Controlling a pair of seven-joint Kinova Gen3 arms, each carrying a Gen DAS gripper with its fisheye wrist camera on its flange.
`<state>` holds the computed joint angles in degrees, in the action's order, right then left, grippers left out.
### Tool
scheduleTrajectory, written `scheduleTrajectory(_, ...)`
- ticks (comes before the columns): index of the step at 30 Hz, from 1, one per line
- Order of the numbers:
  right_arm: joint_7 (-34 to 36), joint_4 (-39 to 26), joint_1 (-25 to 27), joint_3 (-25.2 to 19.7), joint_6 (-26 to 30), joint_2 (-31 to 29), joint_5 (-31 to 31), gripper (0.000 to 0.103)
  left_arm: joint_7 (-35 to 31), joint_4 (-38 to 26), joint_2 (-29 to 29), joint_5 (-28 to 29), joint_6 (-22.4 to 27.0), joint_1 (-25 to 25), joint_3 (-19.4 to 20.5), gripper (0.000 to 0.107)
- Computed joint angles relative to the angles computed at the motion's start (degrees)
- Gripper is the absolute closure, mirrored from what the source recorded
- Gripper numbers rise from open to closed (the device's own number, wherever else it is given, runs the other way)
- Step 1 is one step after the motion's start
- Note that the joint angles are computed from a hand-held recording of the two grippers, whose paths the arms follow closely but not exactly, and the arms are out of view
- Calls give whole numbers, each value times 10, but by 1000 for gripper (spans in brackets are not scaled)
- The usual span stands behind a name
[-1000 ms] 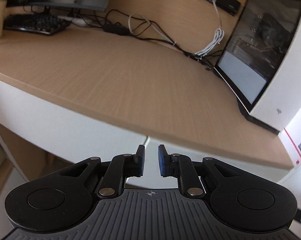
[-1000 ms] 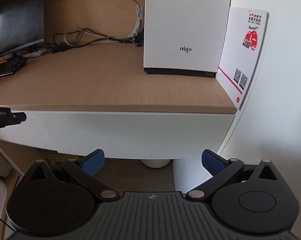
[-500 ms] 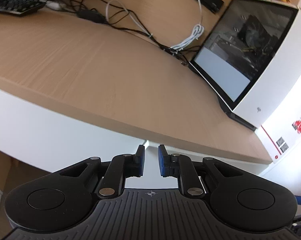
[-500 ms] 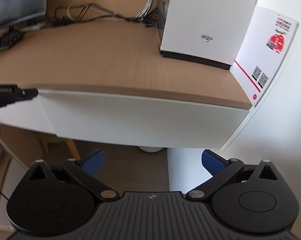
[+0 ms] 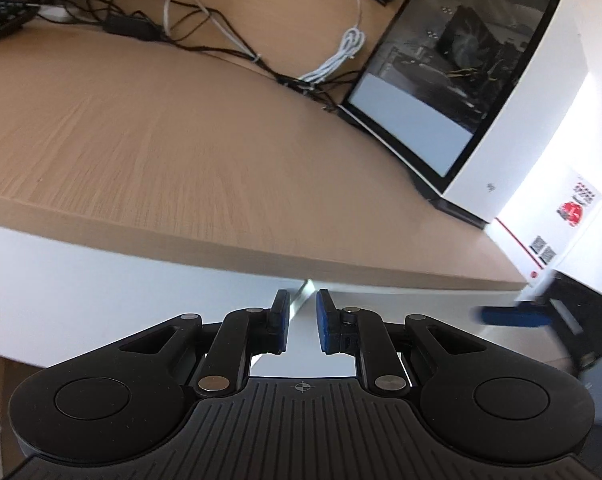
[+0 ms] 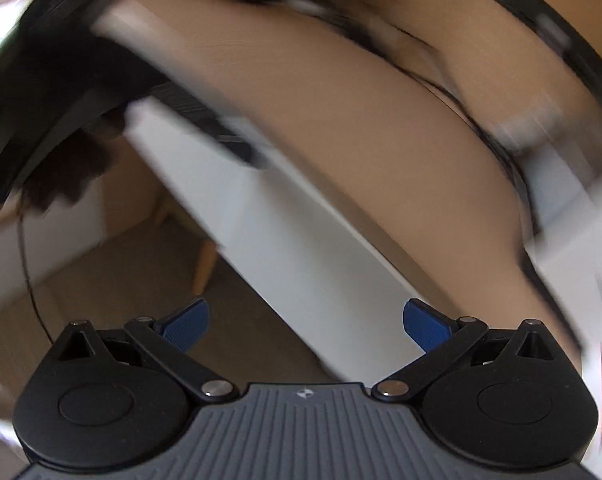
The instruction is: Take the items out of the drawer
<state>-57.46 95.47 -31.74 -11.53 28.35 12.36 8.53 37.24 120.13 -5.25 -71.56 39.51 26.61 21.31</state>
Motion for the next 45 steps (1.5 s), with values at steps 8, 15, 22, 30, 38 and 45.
scheduleTrajectory(8,185,38,89,-163,-94,43,144,0,-4,22,-16,-9,-63,-35,2,92)
scheduleTrajectory(15,310,24,-2,-36,-98,41,22,0,-2,11,-4,-29,-45,-26,0,92)
scheduleTrajectory(22,291,44,-27,-14,-128,44,30,0,-61,1,-3,-5,-70,-27,-16,89)
scheduleTrajectory(30,278,-5,-24,-18,-75,63,20,0,-123,-7,-4,38,-88,-43,-17,89)
scheduleTrajectory(38,225,-31,-41,-4,-38,69,15,0,-137,-8,-3,48,-100,-53,-15,89)
scheduleTrajectory(45,192,-29,-43,-2,-33,67,23,0,-154,-3,-9,57,-121,-66,-15,83)
